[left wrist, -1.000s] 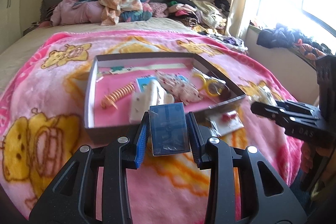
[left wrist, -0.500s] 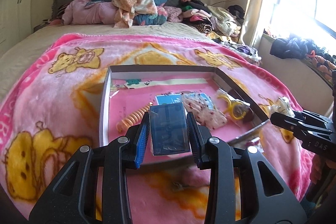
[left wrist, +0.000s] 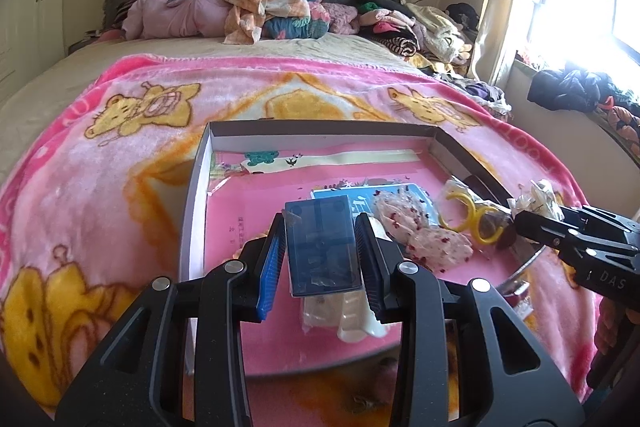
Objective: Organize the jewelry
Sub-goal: 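Open both tools to drop the pearl earrings and blue box into the tray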
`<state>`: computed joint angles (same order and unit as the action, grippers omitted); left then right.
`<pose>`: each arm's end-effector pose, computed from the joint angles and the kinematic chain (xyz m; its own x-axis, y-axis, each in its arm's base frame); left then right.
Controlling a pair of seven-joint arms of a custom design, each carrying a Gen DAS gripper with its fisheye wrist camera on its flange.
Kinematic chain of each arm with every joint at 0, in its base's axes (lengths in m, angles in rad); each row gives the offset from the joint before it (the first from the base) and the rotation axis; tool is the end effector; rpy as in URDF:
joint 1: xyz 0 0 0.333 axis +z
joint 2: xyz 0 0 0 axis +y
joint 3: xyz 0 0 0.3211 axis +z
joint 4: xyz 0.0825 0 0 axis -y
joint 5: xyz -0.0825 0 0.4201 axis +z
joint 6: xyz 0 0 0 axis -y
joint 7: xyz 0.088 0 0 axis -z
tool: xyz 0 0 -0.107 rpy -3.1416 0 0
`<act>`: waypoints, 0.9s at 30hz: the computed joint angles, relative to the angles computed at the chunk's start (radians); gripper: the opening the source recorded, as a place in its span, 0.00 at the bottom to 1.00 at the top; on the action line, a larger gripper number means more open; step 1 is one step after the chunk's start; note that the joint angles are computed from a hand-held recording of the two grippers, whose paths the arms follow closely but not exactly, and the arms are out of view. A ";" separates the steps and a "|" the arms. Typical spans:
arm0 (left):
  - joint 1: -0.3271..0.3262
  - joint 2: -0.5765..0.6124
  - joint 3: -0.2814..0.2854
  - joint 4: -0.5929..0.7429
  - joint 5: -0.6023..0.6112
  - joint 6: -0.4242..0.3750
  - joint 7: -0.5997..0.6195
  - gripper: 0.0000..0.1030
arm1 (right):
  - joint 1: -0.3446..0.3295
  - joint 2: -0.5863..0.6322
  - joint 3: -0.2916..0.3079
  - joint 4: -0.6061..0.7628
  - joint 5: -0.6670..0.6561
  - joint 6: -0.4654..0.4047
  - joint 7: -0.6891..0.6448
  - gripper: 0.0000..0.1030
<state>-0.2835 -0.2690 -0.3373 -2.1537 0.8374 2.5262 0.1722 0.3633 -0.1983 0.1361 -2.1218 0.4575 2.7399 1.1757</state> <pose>0.4399 -0.3416 0.5674 0.1336 -0.9808 0.1424 -0.5742 -0.1937 -0.7955 0.5129 0.2660 0.5828 0.5674 -0.8160 -0.1101 -0.5867 -0.3068 -0.7495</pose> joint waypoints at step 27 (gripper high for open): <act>-0.010 0.021 -0.005 0.014 0.017 -0.023 -0.011 0.47 | -0.007 -0.064 0.006 -0.112 -0.041 0.099 0.059 0.73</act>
<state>-0.2939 -0.2476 -0.3419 -2.1395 0.8548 2.5030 0.1610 0.3563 -0.2628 0.1420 -2.2335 0.4169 2.8389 1.2343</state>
